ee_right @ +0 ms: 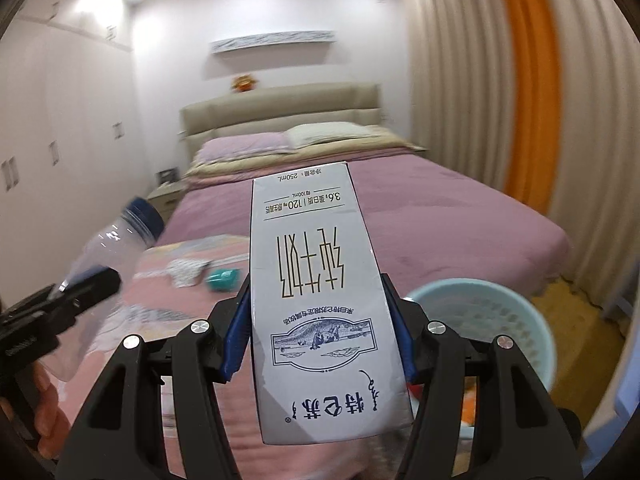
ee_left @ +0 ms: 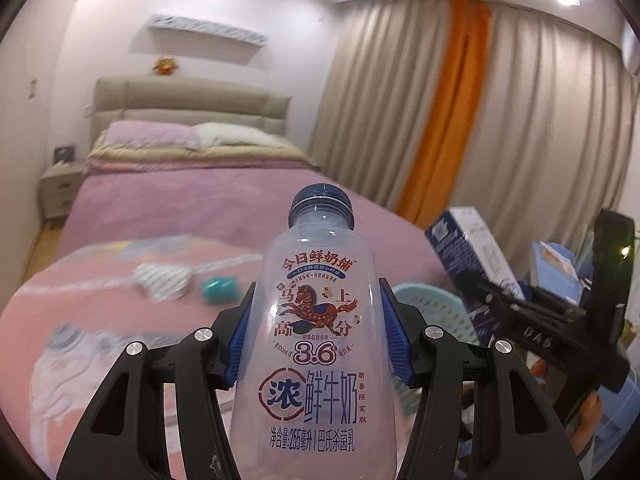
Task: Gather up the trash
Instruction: 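Carry the bottle and carton over the basket and open both tools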
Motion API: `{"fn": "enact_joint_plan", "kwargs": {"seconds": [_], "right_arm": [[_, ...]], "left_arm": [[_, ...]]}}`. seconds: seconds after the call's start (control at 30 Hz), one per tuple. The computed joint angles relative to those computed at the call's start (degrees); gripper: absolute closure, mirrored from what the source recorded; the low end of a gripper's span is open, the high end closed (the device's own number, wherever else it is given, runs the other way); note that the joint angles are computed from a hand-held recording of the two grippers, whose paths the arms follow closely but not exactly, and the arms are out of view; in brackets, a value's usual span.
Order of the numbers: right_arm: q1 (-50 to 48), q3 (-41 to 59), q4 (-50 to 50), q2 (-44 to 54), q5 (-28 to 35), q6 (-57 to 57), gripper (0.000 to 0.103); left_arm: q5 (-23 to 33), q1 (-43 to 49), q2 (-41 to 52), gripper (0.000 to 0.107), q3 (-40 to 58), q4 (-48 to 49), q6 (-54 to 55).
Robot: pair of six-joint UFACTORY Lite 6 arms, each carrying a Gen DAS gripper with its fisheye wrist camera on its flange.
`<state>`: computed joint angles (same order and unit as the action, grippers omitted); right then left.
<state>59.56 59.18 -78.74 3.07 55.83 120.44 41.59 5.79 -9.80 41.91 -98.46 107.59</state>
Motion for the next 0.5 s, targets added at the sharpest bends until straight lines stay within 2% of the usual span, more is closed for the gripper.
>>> {"fn": "enact_joint_plan", "kwargs": {"seconds": [0.13, 0.23, 0.33, 0.4, 0.5], "right_arm": [[-4.29, -11.82, 3.41, -12.09, 1.51, 2.05, 0.048], [-11.56, -15.82, 5.09, -16.89, -2.0, 1.26, 0.048], [-19.35, -21.17, 7.64, -21.83, -6.63, 0.99, 0.048], [-26.02, -25.65, 8.29, -24.8, -12.52, 0.8, 0.048], [-31.88, -31.01, 8.25, -28.51, -17.85, -0.27, 0.048]], "left_arm": [[-6.39, -13.14, 3.11, 0.053, 3.33, -6.05, 1.76], [-10.83, -22.1, 8.61, 0.053, 8.0, -10.28, 4.05], [-13.81, -29.23, 15.42, 0.053, 13.69, -10.54, 2.08], [-15.32, -32.92, 21.06, 0.053, 18.81, -8.54, -1.56], [-16.91, -36.27, 30.26, 0.053, 27.3, -3.29, -8.92]]}}
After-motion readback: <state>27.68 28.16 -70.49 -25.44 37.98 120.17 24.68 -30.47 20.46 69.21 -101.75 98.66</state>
